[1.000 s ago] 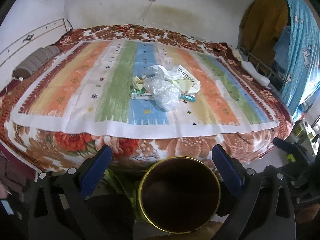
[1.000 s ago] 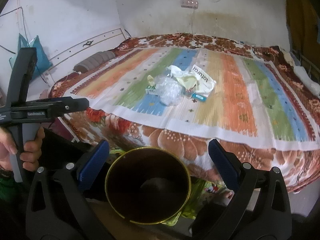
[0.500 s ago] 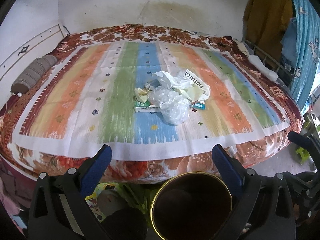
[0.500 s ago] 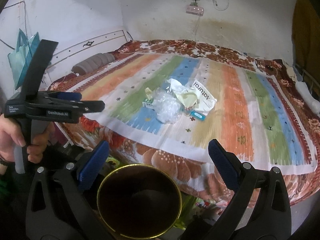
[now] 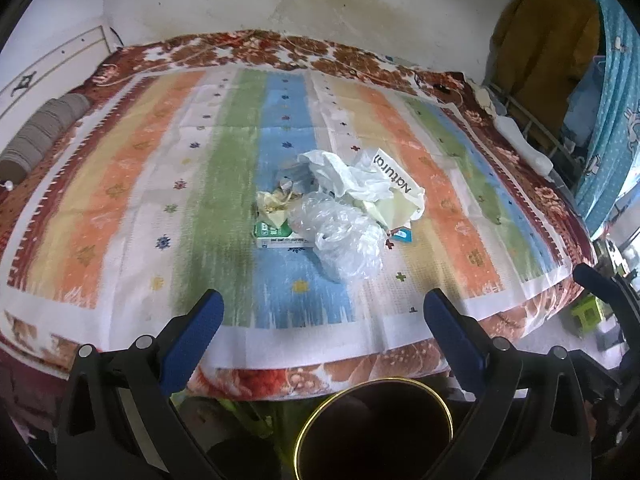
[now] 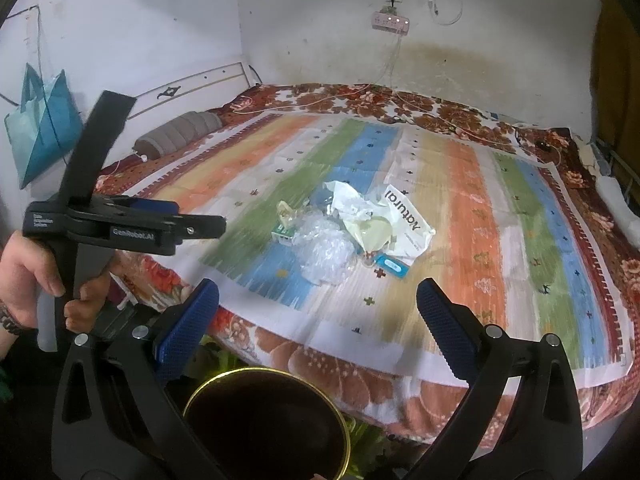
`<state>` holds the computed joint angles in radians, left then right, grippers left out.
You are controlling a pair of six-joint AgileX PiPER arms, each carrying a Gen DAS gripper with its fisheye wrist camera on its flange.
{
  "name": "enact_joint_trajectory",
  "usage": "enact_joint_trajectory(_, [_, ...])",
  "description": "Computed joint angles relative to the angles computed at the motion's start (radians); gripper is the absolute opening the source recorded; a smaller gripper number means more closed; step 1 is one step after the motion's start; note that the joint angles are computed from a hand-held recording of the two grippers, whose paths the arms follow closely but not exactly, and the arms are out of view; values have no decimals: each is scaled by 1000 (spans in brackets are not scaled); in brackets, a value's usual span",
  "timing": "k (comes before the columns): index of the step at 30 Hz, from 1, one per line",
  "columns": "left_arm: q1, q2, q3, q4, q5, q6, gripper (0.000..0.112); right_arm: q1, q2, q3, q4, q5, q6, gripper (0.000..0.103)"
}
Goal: Collect trash
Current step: 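Move both tools toward the trash pile on the striped sheet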
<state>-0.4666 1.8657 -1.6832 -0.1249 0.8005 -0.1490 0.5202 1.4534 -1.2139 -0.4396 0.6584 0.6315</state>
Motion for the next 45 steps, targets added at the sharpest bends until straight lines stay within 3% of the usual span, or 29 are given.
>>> enact_joint_trajectory(6, [42,86,-98,-114,39,89,97,-76,63,-51,114,-21,-79,94])
enact_joint_trajectory(23, [59,328,-391,-95,124,101,97,-247,325,-305,336,7,-283,91])
enact_joint_trajectory(30, [77,436,-542,-127,193,53,97,-287,436,-417,348,28,-317,89])
enact_joint_trajectory(36, [89,529,-671,-145,251,13,95,-319,549,-530,400,55,-358,82])
enact_joint_trajectory(39, [87,565,-721,-137,272,4,93,-352,607,-587,529,69,-431,75])
enact_joint_trajectory(45, [88,679,-913,-173,376,19,82,-338,710,-737,508,126,-432,65])
